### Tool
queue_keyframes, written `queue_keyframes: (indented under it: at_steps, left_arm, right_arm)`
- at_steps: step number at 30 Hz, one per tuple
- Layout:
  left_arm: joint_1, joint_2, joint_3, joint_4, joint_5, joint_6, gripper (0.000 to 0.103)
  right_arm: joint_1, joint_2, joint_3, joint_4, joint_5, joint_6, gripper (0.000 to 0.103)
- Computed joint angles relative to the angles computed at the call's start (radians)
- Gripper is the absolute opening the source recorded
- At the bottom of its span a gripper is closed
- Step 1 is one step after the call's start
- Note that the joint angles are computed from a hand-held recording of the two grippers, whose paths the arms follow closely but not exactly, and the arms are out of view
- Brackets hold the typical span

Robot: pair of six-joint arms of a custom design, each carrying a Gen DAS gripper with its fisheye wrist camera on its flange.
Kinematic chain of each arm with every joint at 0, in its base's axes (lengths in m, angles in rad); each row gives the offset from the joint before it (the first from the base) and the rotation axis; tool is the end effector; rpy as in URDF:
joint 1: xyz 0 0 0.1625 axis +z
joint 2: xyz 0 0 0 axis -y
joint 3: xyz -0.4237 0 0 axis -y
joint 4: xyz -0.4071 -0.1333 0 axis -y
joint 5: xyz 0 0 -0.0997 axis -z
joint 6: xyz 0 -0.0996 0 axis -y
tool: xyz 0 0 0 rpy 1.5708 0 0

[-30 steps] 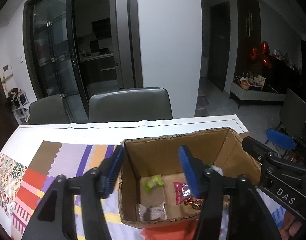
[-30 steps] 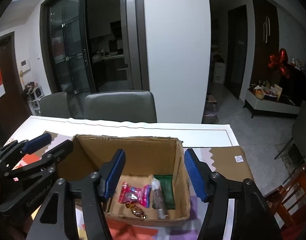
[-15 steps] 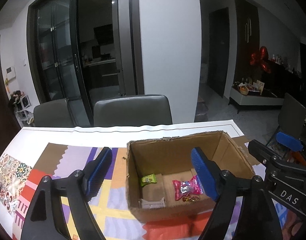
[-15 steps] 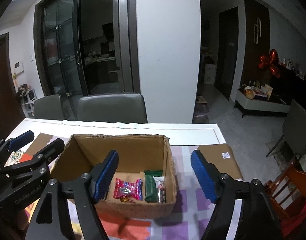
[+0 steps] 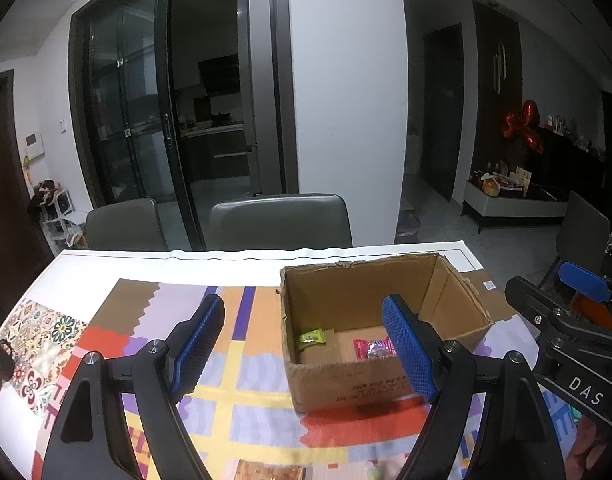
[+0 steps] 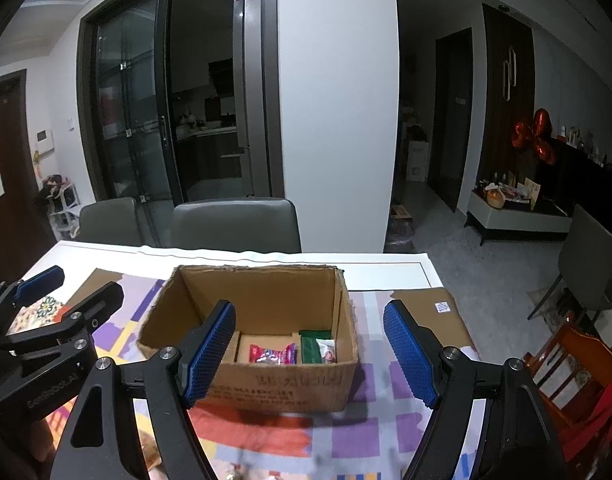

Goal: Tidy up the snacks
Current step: 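Withdraw both tools from the box back over the remaining snacks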

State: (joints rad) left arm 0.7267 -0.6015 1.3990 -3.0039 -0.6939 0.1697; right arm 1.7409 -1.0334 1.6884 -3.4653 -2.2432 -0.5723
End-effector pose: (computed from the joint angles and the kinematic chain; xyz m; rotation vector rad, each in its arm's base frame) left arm -0.4224 -0.6563 0.1189 0.8057 2.1811 -1.0698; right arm 0.1796 -0.6245 0.3474 0.2567 -2.0131 1.2393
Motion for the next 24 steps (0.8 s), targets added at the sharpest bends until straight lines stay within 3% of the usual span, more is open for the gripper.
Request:
queue_keyframes:
  at_steps: [24]
  left_arm:
    - [-0.044,-0.148,0.246,-0.078,0.045,-0.024,0.081]
  right_arm:
    - [0.061,-0.059,0.180,-0.113,-0.049,0.006,0.077]
